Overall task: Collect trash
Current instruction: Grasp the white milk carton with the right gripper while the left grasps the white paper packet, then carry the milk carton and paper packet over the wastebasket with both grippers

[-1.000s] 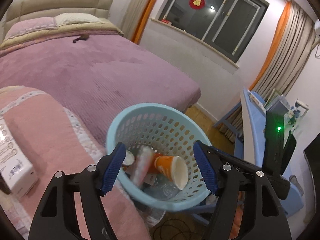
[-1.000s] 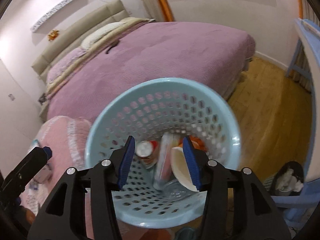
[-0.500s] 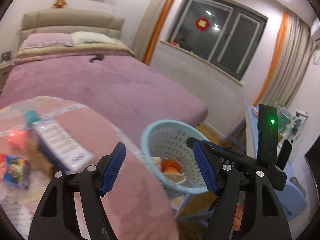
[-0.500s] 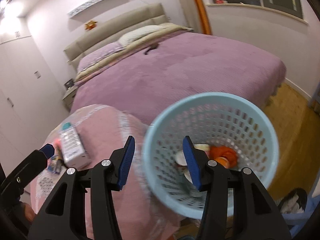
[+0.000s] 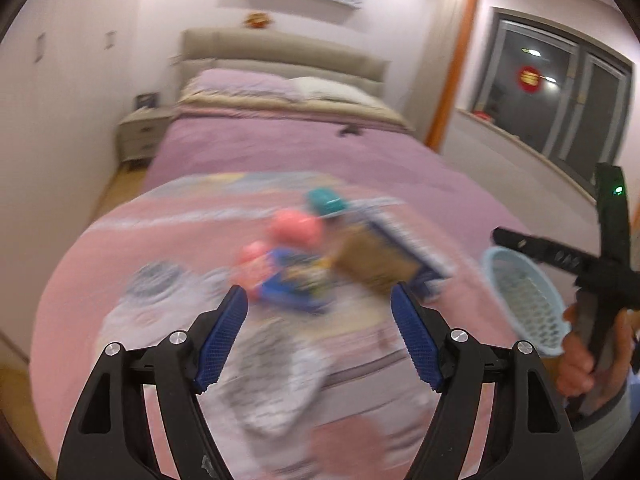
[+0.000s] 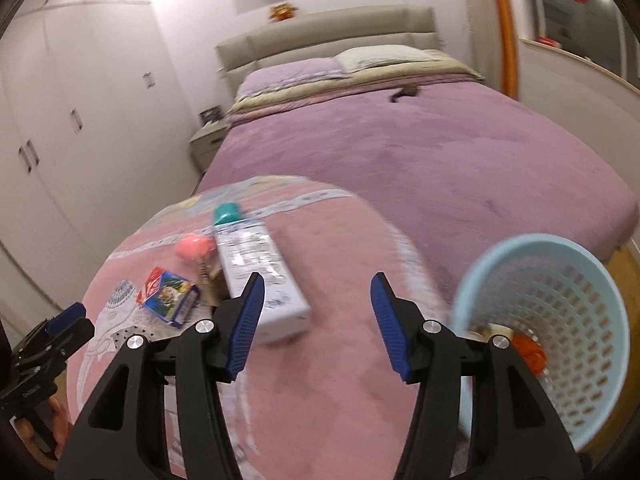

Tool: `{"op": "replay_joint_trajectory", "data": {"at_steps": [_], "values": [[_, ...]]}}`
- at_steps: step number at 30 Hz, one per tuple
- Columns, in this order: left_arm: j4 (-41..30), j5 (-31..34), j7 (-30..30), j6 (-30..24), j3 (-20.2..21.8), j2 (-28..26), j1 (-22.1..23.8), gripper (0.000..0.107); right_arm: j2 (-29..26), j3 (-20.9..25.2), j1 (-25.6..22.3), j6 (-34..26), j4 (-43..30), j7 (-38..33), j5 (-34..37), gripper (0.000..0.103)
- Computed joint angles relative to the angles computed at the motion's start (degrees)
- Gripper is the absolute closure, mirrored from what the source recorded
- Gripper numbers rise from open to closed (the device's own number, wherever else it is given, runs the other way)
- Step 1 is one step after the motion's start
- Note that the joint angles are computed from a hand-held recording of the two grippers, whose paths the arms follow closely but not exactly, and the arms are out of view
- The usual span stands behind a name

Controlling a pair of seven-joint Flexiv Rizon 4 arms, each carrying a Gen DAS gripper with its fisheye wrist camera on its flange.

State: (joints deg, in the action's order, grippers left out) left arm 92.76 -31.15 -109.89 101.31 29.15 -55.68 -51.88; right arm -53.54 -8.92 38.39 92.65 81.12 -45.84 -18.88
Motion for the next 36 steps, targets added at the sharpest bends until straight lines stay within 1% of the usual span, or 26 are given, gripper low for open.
{"op": "replay_joint_trajectory", "data": {"at_steps": [2,4,6,8,9,11,12,13,14,16,17,20,22,23,24,25,28,29,30,31,32,33,34,36], "values": [[2.8,-0.1,-0.7,0.4,-1.5,1.1,1.5,0.034,-2.4,3.9,-1.9,-2.8,-4.6,-2.0,-1.6,0.051],[4.6,0.1,-0.9,0.8,-3.6,1.9,3.3,0.034,-4.3,6.3,-2.9,-4.5,-7.9,-3.7,-2.4,0.051],[6.3,1.5,-0.4,2.1,-8.2,3.1,6.9,0.034,-5.8,7.7,-3.4,-5.1,-9.9,-5.0,-2.7,0.051],[7.7,4.5,0.9,4.3,-15.8,4.1,13.3,0.034,-7.7,9.4,-4.0,-6.7,-12.8,-6.2,-2.7,0.051],[7.5,4.9,1.7,3.6,-17.7,4.1,15.0,0.034,-8.2,9.9,-4.3,-7.1,-13.6,-6.7,-2.5,0.051],[6.3,5.1,2.9,1.4,-18.4,3.6,15.6,0.034,-9.8,10.3,-4.4,-8.6,-16.0,-7.0,-2.0,0.051],[6.1,5.2,2.9,0.8,-17.7,3.0,15.2,0.034,-10.8,12.0,-5.1,-9.7,-17.6,-8.0,-1.8,0.049],[5.3,4.7,3.1,-0.1,-15.2,2.3,13.2,0.033,-11.5,13.1,-5.6,-10.3,-18.7,-8.9,-1.4,0.047],[4.7,4.7,3.1,-1.1,-13.7,2.0,12.0,0.033,-12.0,13.1,-5.5,-10.4,-19.3,-9.0,-0.9,0.046],[4.1,5.5,2.8,-2.2,-12.0,1.5,10.9,0.034,-12.6,12.1,-4.9,-10.5,-19.8,-9.0,-0.4,0.039],[3.6,5.8,2.5,-2.9,-11.0,1.2,10.1,0.034,-12.9,12.2,-4.8,-10.7,-20.2,-9.2,-0.2,0.038],[2.5,7.2,1.0,-4.9,-7.9,0.5,8.0,0.042,-13.8,13.7,-5.3,-12.6,-21.6,-10.8,0.3,0.037],[2.2,8.5,0.0,-5.7,-6.4,0.3,7.0,0.051,-14.1,14.0,-5.4,-13.1,-22.2,-11.6,0.7,0.037],[1.7,9.1,-0.7,-6.4,-5.5,0.2,6.4,0.053,-14.4,15.0,-5.9,-14.3,-23.0,-12.5,1.0,0.037],[1.4,9.9,-1.2,-6.9,-4.7,0.0,5.8,0.058,-14.9,16.3,-6.4,-16.0,-24.1,-13.5,1.5,0.037],[1.3,10.8,-1.4,-7.0,-4.3,0.0,5.6,0.064,-15.2,16.6,-6.4,-17.0,-24.8,-13.8,2.0,0.037],[0.1,12.9,-3.3,-9.2,-1.6,-0.6,3.8,0.072,-15.2,16.0,-6.1,-17.8,-25.2,-14.4,3.2,0.037],[0.0,13.6,-3.9,-9.4,-1.4,-0.6,3.8,0.074,-15.1,15.9,-6.0,-17.7,-25.1,-14.8,3.4,0.037],[0.3,14.4,-4.3,-8.8,-1.9,-0.3,4.3,0.081,-15.1,16.1,-6.0,-17.5,-25.0,-15.5,3.5,0.038],[0.7,15.4,-4.3,-7.7,-3.6,0.3,5.6,0.091,-15.1,16.0,-5.9,-17.2,-25.0,-15.9,3.7,0.042],[0.9,16.0,-4.3,-6.8,-5.2,0.6,6.8,0.093,-15.0,16.1,-5.9,-16.7,-24.7,-16.5,3.7,0.048],[1.1,16.2,-4.5,-6.3,-5.6,0.8,7.1,0.095,-15.1,17.2,-6.3,-16.5,-24.8,-18.1,3.8,0.052],[1.4,16.2,-4.8,-5.9,-5.6,0.9,7.0,0.099,-14.9,17.1,-6.2,-16.2,-24.5,-18.4,4.1,0.052],[1.8,16.1,-5.1,-4.7,-6.2,1.1,7.4,0.1,-14.1,14.9,-5.2,-14.0,-22.6,-17.6,4.1,0.052]]}}
